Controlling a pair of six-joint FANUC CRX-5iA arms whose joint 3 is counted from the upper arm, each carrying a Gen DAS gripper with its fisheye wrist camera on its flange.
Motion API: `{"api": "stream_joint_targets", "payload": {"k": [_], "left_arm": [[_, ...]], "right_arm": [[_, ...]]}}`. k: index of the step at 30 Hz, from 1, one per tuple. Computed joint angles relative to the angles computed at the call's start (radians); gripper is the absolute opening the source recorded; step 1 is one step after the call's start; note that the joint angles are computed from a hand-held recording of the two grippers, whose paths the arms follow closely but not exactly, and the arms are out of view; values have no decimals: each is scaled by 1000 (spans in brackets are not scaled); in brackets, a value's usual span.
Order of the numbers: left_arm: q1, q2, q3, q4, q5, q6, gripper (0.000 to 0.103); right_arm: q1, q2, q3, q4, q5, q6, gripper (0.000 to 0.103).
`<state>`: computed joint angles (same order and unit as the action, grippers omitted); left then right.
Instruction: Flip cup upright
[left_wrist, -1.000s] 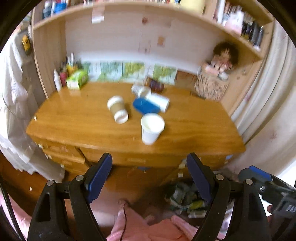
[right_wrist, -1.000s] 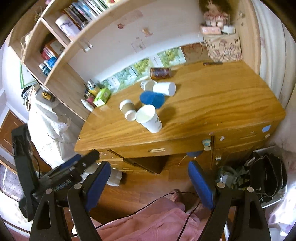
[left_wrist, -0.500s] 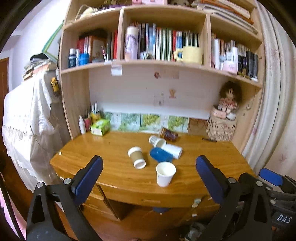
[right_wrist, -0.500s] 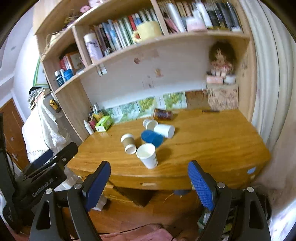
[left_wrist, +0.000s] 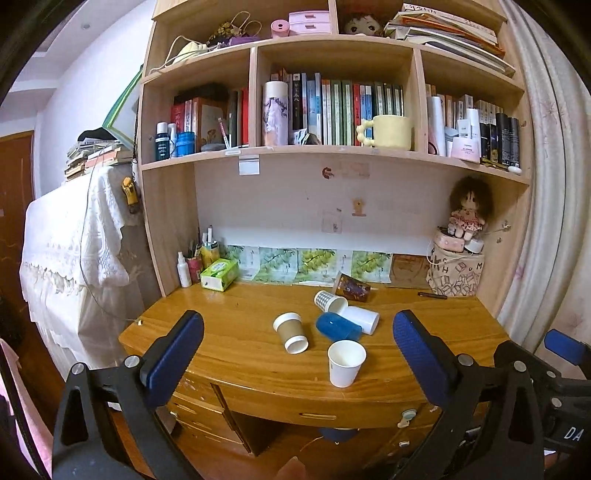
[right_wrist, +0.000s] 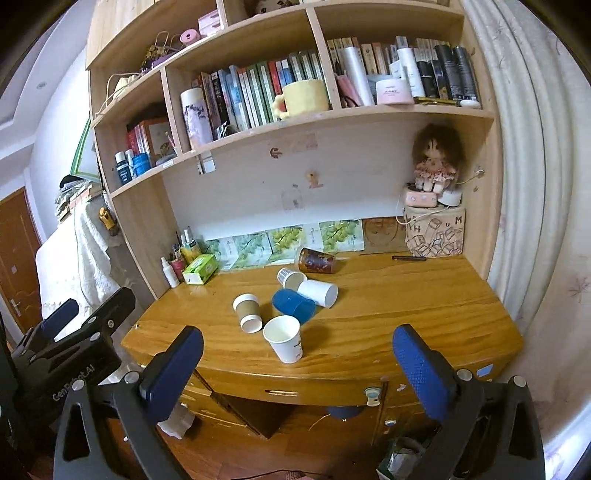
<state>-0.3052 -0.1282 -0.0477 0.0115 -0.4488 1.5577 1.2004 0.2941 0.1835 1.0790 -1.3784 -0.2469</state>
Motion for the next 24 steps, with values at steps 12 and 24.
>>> {"api": "stream_joint_targets", "payload": {"k": [12, 24], "left_arm": [[-3, -8, -17, 13, 37, -18, 103], [-8, -7, -20, 32, 48, -45, 103]], "right_arm": [[4, 3, -4, 15, -7, -9, 103], [3, -2, -11, 20, 1, -9, 103]]}}
